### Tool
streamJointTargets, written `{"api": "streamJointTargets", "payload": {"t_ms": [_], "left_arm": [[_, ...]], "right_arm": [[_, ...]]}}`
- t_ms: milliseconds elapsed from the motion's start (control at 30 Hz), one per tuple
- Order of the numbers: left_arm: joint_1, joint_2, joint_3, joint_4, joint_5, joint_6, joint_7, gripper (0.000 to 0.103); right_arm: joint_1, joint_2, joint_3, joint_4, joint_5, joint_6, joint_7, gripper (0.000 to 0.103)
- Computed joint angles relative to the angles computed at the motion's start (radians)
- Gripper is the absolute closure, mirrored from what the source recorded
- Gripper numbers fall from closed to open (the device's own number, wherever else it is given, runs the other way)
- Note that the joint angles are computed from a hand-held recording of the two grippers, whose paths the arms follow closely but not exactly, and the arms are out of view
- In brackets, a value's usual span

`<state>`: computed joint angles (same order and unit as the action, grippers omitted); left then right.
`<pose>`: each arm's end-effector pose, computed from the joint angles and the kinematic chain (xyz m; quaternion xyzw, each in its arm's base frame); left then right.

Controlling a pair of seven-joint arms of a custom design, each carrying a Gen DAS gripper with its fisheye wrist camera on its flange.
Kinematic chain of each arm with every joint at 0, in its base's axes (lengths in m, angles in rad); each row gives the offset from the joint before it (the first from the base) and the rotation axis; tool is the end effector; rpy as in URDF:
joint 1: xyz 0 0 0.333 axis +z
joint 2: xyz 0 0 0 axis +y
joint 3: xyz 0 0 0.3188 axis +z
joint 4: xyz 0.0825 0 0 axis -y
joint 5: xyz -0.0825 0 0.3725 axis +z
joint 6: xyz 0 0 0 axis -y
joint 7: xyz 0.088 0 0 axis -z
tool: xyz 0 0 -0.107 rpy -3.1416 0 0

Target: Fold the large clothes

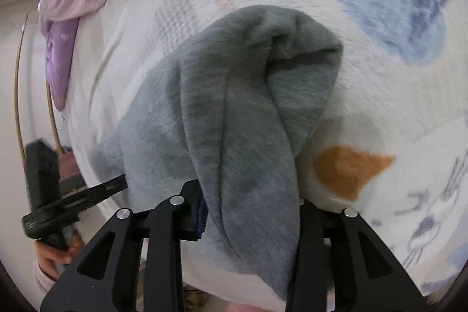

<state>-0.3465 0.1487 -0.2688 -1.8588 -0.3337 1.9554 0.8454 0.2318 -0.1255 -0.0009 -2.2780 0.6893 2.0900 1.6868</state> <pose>0.4684 -0.3500 0.4490 0.7765 -0.6057 -0.0043 0.1735 0.4658 0.1417 0.4210 -0.5847 0.7578 0.2527 0.1414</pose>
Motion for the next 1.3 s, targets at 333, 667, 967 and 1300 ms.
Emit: {"api": "streamJointTargets", "payload": {"t_ms": [333, 667, 967, 1300], "left_arm": [[-0.029, -0.074, -0.021, -0.113, -0.089, 0.032, -0.059, 0.103], [-0.109, -0.160, -0.076, -0.198, 0.129, 0.114, -0.184, 0.102], [-0.124, -0.328, -0.094, -0.420, 0.065, 0.317, -0.187, 0.102], [-0.144, -0.639, -0.126, -0.643, 0.010, 0.386, -0.273, 0.102]], "right_arm": [[-0.009, -0.011, -0.016, -0.039, 0.064, 0.007, -0.050, 0.069], [0.027, -0.142, 0.005, -0.103, 0.007, 0.095, -0.026, 0.083], [0.124, -0.203, -0.017, 0.020, 0.040, -0.034, -0.064, 0.086], [0.187, -0.002, 0.075, 0.271, 0.097, -0.113, 0.046, 0.085]]}}
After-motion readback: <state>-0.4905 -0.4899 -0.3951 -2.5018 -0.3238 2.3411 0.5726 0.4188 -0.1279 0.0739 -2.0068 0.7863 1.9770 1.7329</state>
